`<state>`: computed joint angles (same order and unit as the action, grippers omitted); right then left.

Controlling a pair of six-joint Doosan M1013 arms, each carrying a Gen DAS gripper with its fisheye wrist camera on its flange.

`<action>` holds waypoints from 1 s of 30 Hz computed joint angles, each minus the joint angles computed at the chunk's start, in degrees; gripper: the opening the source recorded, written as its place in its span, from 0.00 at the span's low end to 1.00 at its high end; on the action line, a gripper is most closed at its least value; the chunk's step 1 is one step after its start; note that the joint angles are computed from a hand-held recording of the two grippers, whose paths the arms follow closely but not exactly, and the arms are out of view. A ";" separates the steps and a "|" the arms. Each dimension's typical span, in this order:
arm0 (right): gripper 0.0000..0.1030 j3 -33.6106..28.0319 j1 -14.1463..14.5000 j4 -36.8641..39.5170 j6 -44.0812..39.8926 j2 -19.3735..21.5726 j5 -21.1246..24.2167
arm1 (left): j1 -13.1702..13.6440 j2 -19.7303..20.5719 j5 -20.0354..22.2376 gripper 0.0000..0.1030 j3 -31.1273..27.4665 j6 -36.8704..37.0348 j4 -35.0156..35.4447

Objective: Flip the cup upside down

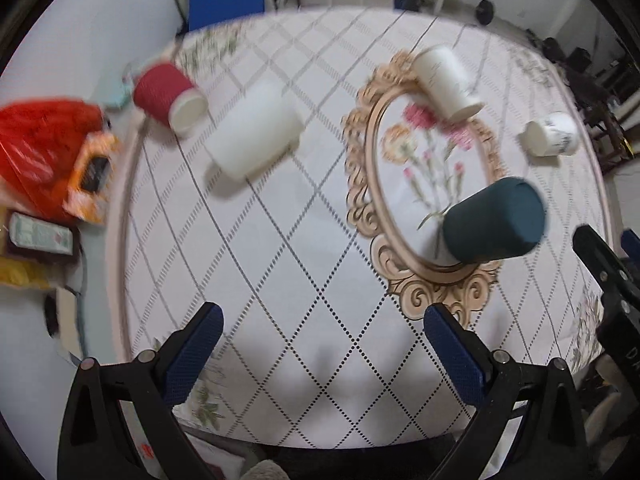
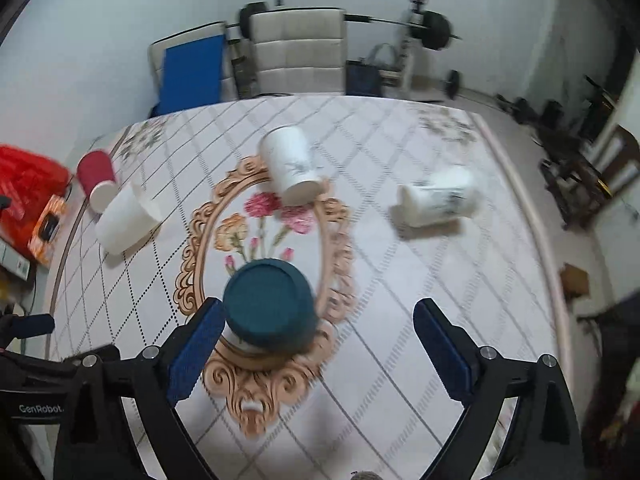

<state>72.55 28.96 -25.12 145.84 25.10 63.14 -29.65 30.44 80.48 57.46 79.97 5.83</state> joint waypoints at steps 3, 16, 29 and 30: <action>0.95 -0.79 0.51 1.23 2.42 -1.56 5.06 | -0.59 -1.71 -2.42 1.00 0.34 1.02 1.40; 0.97 -3.83 5.10 -1.96 1.15 -9.28 14.77 | -4.13 -11.79 -8.68 1.00 2.96 -5.27 5.53; 0.98 -6.46 10.88 -8.40 2.22 -14.97 18.56 | -7.17 -18.35 -8.06 1.00 4.73 -10.39 7.81; 0.98 -6.75 11.41 -9.30 2.38 -15.18 19.03 | -7.35 -18.63 -7.95 1.00 4.71 -10.32 7.78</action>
<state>65.80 40.37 -34.42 148.22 9.92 82.17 -36.99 11.81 72.53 62.17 69.65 13.61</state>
